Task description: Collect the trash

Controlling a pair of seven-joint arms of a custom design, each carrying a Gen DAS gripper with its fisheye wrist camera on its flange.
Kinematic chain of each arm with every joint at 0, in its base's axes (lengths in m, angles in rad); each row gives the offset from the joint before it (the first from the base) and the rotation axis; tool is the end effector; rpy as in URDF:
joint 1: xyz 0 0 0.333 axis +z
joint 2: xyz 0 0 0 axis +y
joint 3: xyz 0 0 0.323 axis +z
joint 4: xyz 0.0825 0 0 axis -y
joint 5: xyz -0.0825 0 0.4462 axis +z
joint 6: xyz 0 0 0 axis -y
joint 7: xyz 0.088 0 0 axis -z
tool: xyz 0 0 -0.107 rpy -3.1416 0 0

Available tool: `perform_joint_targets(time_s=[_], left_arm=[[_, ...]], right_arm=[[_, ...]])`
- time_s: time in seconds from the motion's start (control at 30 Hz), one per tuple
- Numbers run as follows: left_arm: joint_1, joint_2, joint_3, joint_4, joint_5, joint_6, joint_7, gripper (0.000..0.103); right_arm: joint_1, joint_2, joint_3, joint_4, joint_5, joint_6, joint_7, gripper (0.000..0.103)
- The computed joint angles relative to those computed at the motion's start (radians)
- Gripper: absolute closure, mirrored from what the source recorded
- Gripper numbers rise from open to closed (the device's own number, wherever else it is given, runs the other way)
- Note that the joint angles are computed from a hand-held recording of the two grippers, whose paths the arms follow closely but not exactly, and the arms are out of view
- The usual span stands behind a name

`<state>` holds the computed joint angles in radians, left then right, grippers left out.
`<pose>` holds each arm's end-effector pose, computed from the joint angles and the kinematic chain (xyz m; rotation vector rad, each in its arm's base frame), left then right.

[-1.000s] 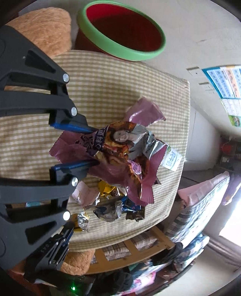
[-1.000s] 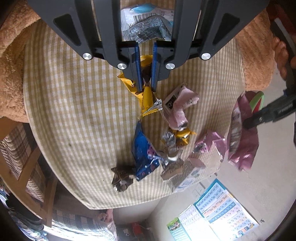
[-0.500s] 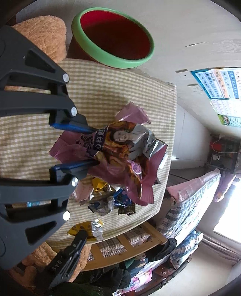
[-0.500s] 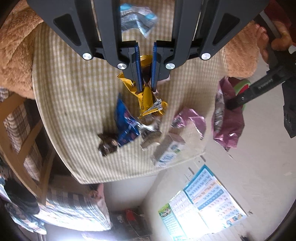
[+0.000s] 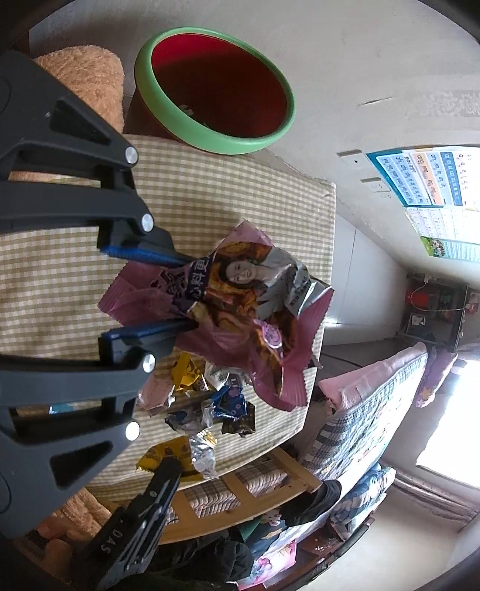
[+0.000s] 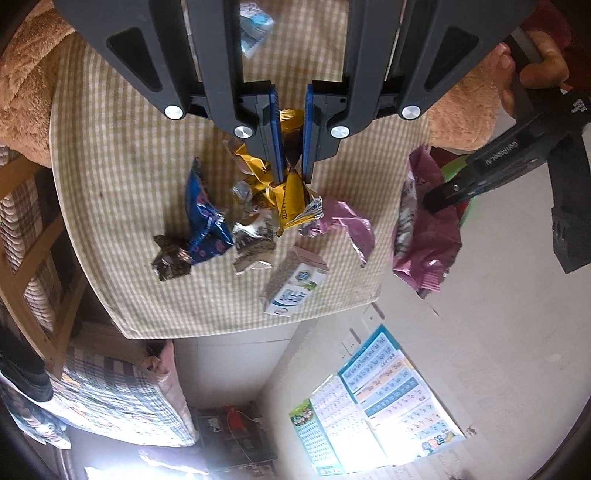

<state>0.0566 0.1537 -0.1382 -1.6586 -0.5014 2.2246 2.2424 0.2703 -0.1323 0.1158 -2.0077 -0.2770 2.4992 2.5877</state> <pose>0.7050 -0.0670 0.5552 -1.4394 2.4869 -0.9034 0.5759 0.2393 0.5727 -1.3312 2.1398 -0.3862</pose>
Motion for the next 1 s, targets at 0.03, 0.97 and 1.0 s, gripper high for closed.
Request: perform_joint_targets(time_s=[0.03,0.97,1.0], left_arm=[[0.002,0.003,0.001,0.006,-0.001,-0.003,0.001,0.076],[0.068,0.044,0.019,0.047,-0.009,0.030,-0.040,0.076],[0.072,0.046,0.022,0.048,-0.007,0.031,-0.045,0.076]], right_arm=[[0.000,0.005,0.000,0.006,-0.001,0.003,-0.001,0.093],[0.086,0.227,-0.017,0.293,0.060,-0.047,-0.191,0.093],[0.090,0.239,-0.017,0.307,0.070,-0.048,-0.204,0.093]])
